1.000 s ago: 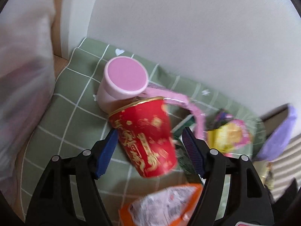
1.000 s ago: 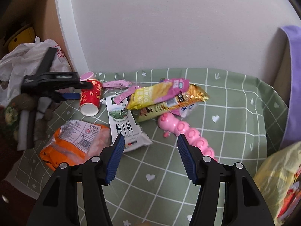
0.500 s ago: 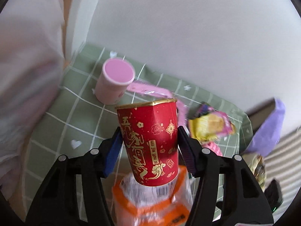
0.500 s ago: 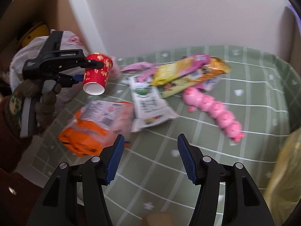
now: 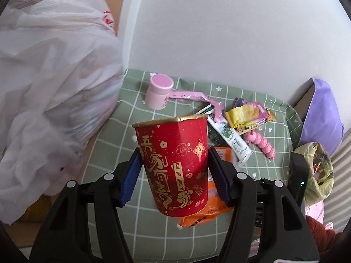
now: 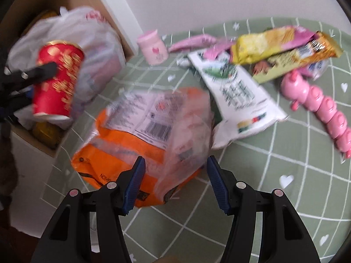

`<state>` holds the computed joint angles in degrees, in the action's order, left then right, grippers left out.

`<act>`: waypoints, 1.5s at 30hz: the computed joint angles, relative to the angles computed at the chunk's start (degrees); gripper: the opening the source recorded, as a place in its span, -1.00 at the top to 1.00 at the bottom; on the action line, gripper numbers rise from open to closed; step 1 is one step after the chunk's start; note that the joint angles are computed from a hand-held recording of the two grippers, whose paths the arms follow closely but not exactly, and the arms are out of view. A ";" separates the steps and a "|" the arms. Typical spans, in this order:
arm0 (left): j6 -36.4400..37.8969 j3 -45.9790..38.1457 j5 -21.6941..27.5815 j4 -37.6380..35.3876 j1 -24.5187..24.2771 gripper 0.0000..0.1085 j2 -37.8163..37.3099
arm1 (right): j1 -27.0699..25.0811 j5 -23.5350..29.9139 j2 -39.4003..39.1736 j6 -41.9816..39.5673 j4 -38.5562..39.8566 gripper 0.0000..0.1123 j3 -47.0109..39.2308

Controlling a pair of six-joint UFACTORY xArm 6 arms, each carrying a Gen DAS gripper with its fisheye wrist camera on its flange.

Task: Collect trash
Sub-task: 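Grasp the orange bag with the right gripper while the left gripper holds the red cup, then lower the red cup and orange bag into the trash bag with both grippers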

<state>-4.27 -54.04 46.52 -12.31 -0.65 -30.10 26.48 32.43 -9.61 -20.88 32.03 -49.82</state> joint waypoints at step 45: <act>33.26 -41.78 -0.31 -30.88 -30.95 -0.05 32.43 | -52.32 -0.84 -46.23 19.43 -35.25 0.76 6.95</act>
